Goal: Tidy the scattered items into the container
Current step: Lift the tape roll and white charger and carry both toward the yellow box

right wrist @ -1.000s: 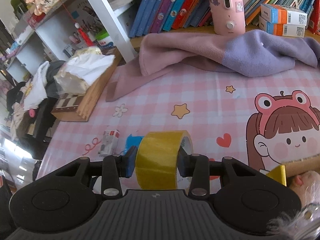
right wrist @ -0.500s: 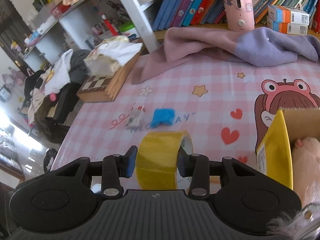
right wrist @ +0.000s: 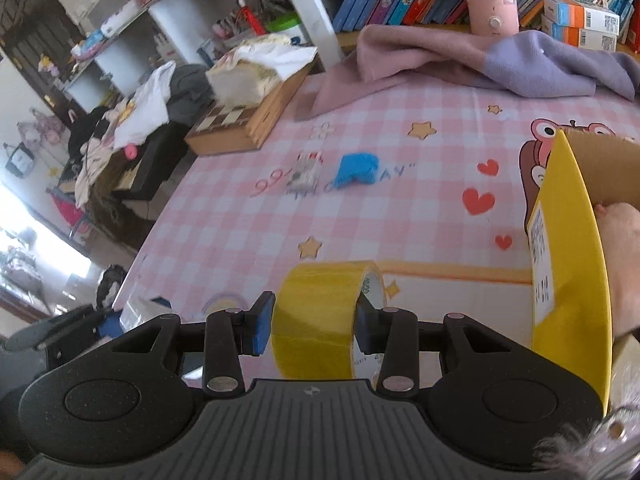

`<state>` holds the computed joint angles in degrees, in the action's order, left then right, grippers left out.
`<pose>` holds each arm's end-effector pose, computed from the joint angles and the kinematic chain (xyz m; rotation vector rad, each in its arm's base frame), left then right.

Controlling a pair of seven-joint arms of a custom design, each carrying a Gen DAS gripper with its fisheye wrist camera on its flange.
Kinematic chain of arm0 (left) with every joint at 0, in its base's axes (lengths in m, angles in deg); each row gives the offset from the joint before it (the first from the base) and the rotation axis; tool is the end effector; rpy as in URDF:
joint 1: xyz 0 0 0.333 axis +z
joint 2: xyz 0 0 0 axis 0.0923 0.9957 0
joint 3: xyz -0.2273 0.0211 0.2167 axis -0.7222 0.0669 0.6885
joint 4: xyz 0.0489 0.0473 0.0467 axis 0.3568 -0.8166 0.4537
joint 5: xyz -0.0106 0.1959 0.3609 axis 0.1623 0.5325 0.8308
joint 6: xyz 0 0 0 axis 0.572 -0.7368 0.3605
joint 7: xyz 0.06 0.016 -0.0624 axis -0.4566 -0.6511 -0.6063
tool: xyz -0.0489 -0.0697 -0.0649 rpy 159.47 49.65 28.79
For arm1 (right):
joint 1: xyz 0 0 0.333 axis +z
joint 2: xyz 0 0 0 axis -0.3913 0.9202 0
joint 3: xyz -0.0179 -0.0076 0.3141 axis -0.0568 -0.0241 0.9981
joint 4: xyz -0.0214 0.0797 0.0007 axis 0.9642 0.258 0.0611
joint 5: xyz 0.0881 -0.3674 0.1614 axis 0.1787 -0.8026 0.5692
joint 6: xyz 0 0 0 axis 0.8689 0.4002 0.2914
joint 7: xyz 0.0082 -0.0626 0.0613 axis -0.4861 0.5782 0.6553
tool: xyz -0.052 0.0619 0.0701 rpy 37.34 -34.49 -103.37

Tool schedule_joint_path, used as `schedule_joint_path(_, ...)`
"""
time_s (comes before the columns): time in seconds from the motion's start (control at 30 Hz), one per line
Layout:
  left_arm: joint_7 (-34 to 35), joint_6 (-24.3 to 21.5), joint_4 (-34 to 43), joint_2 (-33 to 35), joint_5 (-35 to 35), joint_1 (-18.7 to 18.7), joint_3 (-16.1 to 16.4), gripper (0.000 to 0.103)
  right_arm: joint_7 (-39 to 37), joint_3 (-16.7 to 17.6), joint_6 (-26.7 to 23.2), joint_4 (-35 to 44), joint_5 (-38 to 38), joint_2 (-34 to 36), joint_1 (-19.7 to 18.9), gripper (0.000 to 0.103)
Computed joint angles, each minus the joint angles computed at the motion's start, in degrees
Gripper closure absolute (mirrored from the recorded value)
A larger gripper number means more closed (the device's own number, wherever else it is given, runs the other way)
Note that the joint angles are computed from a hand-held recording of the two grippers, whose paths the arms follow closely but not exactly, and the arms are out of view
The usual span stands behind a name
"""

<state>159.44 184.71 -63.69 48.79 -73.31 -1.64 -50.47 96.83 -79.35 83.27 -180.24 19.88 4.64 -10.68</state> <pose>0.5697 -0.1454 0.4148 -1.4270 2.2784 -1.0953 0.5772 0.1218 0.4302 -1.6543 1.7958 -0.1910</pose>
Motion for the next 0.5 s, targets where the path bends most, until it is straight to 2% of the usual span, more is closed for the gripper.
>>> schedule_joint_path(0.27,4.9,-4.5,-4.0,-5.6,-5.1,-0.9,2.5,0.038,0.0,0.2,2.2,-7.1,-1.9,-7.2,1.6,0.065)
schedule_joint_path(0.5,11.5,-5.8,-8.3,-10.5,-9.9,-3.0,5.1,0.038,8.6,2.6,6.3,-14.6,-12.5,-13.7,1.1,0.065)
